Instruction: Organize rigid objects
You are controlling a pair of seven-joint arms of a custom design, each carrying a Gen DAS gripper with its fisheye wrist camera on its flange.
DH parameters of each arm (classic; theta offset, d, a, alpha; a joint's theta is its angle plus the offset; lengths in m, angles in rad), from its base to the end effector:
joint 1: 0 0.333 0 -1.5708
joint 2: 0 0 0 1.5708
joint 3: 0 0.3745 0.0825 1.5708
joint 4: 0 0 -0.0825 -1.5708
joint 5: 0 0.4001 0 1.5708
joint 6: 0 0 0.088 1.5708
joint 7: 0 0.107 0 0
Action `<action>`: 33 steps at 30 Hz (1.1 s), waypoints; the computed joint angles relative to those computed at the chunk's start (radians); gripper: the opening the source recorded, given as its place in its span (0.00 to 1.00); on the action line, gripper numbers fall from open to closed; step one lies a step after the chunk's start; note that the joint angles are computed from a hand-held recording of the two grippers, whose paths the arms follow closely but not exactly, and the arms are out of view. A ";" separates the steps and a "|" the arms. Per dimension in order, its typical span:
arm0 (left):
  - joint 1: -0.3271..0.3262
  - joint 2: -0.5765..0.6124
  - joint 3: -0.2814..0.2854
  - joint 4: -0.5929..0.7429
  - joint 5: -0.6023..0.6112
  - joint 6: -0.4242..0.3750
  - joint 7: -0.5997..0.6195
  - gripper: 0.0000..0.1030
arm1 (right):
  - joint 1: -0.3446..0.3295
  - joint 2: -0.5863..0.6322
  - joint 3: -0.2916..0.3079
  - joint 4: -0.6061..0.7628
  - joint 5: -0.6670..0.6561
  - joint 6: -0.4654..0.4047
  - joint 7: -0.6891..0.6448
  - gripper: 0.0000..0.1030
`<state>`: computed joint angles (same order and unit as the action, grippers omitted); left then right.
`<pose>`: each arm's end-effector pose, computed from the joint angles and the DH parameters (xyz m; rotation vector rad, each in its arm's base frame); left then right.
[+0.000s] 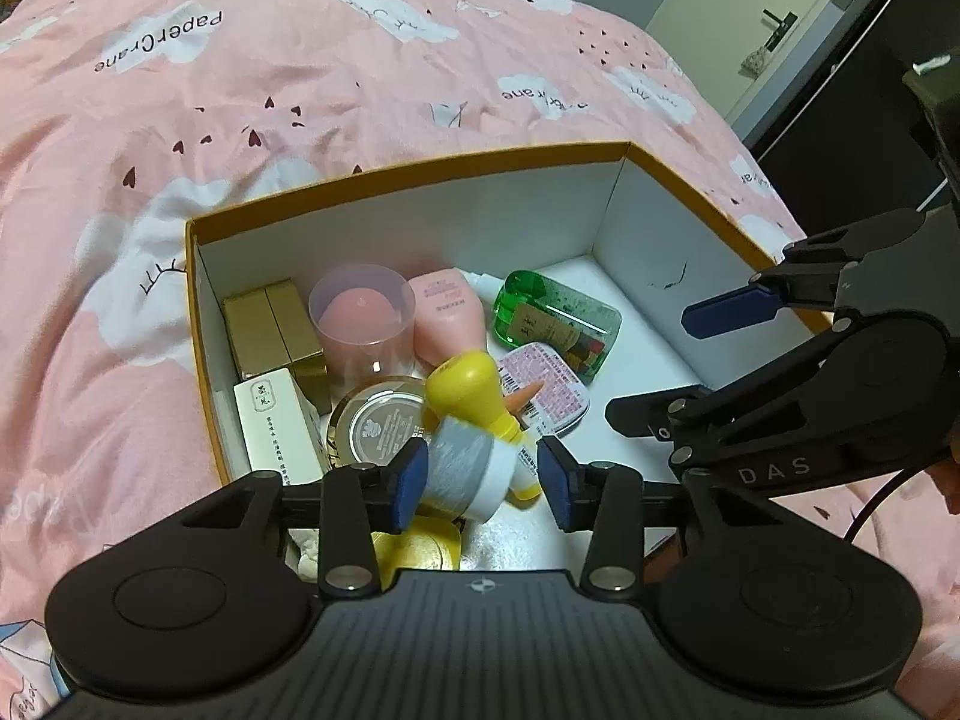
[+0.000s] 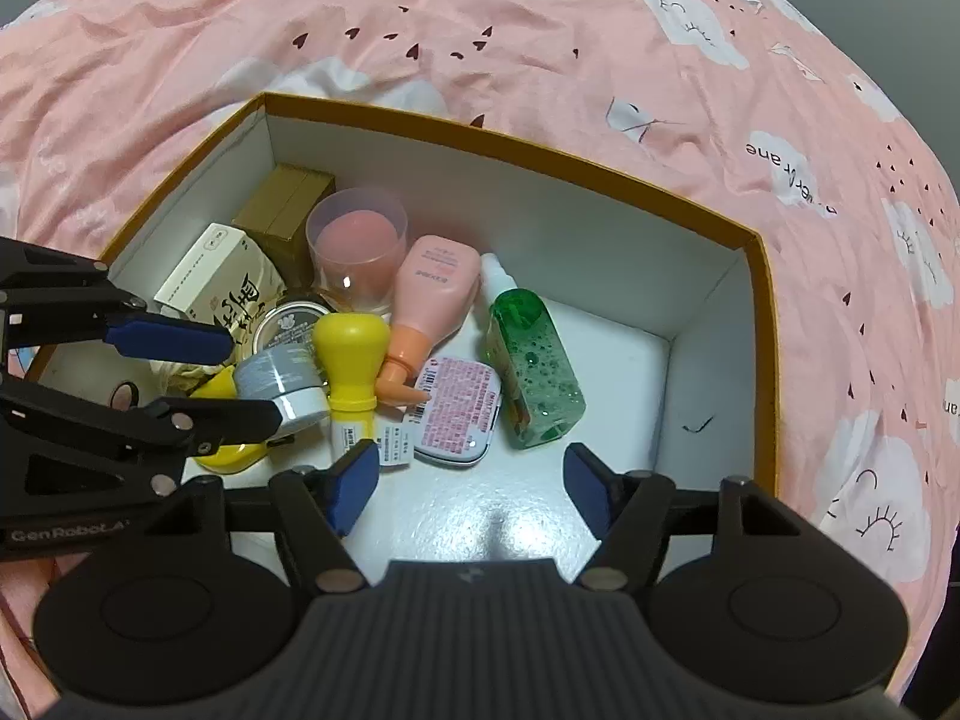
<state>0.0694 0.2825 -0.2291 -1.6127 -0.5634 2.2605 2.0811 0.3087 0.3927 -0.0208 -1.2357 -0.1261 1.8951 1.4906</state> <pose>0.7013 -0.1064 0.5611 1.6719 -2.4283 1.0077 0.7081 0.2037 0.6274 -2.4884 1.6587 -0.4071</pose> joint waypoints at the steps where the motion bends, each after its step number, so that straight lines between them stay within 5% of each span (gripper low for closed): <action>1: 0.001 -0.002 0.000 -0.002 -0.003 0.002 0.000 0.51 | 0.000 -0.002 0.000 -0.001 0.000 0.001 0.000 0.66; 12: 0.012 -0.088 0.004 -0.088 -0.132 0.126 0.089 0.55 | 0.000 -0.076 0.011 -0.098 0.009 0.114 0.015 0.71; 19: -0.011 -0.176 0.021 -0.194 -0.283 0.323 0.230 0.57 | 0.002 -0.168 0.022 -0.221 0.005 0.283 0.072 0.72; 21: -0.021 -0.201 0.027 -0.222 -0.343 0.373 0.293 0.57 | 0.004 -0.201 0.025 -0.270 -0.009 0.351 0.102 0.81; 25: -0.048 -0.245 0.046 -0.270 -0.486 0.465 0.439 0.58 | 0.011 -0.266 0.032 -0.374 -0.073 0.500 0.175 0.83; 33: -0.101 -0.313 0.098 -0.341 -0.692 0.600 0.625 0.71 | 0.008 -0.386 0.066 -0.581 -0.240 0.745 0.479 0.92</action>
<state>-0.0314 -0.0300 -0.1313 -1.9537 -1.2552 2.8602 2.7063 0.3167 0.0069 0.0457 -1.8164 -0.3659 2.6399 1.9698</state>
